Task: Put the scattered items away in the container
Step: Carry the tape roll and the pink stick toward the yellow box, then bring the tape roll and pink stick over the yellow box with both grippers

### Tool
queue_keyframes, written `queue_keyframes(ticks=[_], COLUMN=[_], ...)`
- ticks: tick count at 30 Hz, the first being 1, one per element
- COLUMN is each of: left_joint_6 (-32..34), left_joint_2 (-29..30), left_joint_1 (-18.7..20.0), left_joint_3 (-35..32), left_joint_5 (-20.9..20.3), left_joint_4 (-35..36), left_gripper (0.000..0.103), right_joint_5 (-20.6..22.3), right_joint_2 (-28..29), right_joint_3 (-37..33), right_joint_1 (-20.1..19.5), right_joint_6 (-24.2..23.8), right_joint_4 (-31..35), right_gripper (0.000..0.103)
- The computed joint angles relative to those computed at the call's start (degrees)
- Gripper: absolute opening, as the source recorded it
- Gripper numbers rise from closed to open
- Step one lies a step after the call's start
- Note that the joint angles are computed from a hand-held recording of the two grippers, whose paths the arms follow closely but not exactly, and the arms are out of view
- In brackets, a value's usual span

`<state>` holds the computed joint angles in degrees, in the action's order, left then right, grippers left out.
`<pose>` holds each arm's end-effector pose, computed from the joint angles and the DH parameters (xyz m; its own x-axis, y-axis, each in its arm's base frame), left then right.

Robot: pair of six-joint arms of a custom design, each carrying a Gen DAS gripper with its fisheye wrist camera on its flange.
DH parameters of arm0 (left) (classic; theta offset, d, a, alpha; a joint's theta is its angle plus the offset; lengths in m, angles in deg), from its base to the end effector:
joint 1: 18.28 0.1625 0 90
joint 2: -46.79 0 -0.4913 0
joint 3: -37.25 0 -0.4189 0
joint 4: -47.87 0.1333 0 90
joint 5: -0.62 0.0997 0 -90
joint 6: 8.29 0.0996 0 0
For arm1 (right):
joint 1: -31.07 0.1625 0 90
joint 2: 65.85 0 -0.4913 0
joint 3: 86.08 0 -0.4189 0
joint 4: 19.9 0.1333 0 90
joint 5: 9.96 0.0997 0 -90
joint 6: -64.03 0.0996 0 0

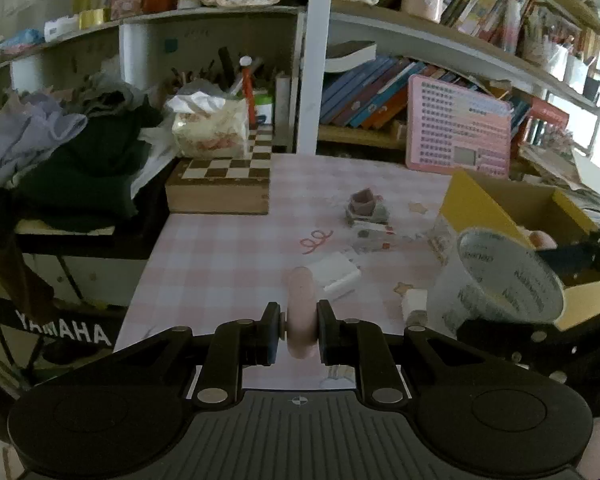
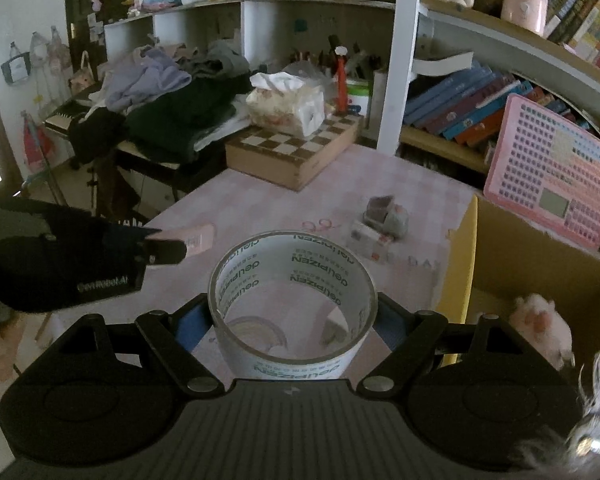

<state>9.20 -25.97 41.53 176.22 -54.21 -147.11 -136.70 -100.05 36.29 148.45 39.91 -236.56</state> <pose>-0.0581 -0.4791 0.2474 -0.7291 0.2972 -0.6165 0.6408 0.6129 -0.4623 0.3172 -0.4522 0.0195 -0.6586 -0.3187 0.6817 -0.6893 0.6188 -0.3767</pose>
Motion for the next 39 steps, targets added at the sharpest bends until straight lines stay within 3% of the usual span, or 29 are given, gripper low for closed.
queue_keyframes(ticks=[20,29,39], left_joint_6=[-2.2,-2.2,0.2], left_joint_2=[-9.1,-9.2,-5.4], left_joint_1=[-5.1,-7.3,-9.5], left_joint_3=[3.8,3.7,2.5], left_joint_5=[-7.3,-11.9,-17.3], left_joint_4=[7.9,10.5,9.3], left_gripper=[0.018,0.018,0.018], right_joint_5=[-7.2,-11.4,-15.8], right_joint_2=[-3.6,-6.2,-9.6], right_joint_3=[8.0,11.7,15.0], right_joint_1=[5.4,6.4,6.7], right_joint_6=[9.4,13.4,16.2], right_joint_4=[-1.6,-2.9,-4.1], right_gripper=[0.084,0.084,0.084])
